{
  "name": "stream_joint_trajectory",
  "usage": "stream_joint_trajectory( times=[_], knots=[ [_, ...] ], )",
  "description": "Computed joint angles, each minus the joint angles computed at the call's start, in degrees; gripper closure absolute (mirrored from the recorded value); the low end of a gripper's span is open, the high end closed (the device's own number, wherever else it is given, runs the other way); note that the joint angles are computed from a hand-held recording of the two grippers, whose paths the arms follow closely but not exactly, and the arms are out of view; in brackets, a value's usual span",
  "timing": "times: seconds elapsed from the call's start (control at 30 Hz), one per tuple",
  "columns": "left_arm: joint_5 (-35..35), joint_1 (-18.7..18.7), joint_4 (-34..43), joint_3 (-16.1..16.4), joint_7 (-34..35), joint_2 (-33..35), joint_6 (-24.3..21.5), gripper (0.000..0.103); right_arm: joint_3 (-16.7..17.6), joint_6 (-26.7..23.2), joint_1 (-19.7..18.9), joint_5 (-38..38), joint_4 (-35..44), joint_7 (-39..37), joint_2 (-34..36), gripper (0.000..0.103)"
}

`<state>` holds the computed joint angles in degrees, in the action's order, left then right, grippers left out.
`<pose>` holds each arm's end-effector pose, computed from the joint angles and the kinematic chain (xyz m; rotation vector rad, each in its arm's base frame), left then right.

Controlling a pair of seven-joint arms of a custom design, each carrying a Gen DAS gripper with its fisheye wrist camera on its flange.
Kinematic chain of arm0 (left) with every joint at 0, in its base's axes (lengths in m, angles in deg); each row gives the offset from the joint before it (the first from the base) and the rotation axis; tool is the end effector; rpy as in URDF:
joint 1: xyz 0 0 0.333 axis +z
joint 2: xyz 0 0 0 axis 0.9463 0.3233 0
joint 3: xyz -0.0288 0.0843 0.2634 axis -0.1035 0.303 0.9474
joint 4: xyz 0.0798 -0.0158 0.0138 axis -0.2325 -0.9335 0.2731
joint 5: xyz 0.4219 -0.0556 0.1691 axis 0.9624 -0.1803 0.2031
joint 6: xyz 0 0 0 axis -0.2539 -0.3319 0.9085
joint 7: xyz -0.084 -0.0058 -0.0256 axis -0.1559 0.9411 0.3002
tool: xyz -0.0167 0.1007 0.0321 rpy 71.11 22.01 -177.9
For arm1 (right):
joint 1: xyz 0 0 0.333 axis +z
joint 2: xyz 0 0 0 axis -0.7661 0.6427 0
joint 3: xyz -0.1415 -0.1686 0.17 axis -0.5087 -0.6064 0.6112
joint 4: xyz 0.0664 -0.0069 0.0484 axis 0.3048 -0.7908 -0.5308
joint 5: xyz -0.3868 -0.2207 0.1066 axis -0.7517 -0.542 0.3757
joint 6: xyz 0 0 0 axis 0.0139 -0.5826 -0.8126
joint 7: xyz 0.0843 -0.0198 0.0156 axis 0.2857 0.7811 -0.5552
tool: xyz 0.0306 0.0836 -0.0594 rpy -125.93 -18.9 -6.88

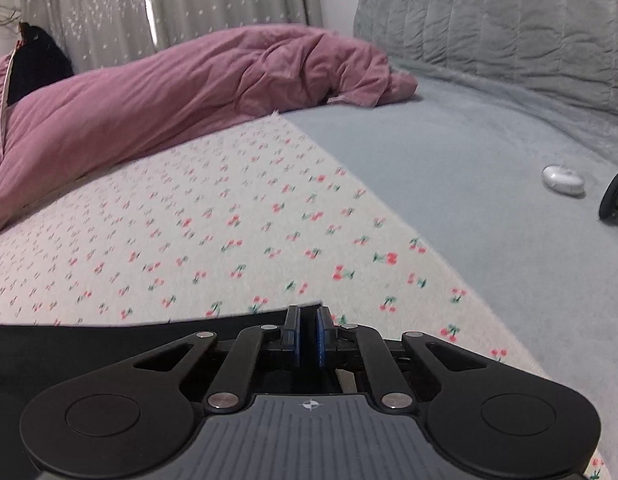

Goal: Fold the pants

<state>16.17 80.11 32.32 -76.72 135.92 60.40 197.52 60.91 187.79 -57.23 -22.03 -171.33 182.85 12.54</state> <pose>0.8243 -0.0629 0.4829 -1.4120 2.4258 -1.3661 0.4604 0.1149 0.4612 -1.1280 2.0368 -1.0098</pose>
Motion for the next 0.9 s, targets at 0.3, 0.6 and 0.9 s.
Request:
stream_joint_trajectory(
  times=[0.3, 0.6, 0.9],
  knots=[
    [3.9, -1.9, 10.9, 0.4, -7.1, 7.0, -5.1, 0.093, -2.2, 5.5, 0.9, 7.0, -0.8, -7.0, 2.0, 0.075],
    [-2.4, 0.5, -6.9, -1.5, -0.7, -4.5, 8.6, 0.103, 3.9, 5.1, -5.5, 1.2, 2.4, -1.9, 1.2, 0.099],
    [5.3, -4.7, -14.0, 1.4, 0.5, -8.3, 19.7, 0.087, 3.2, -10.5, -1.6, -2.9, 11.5, -1.9, 10.8, 0.066]
  ],
)
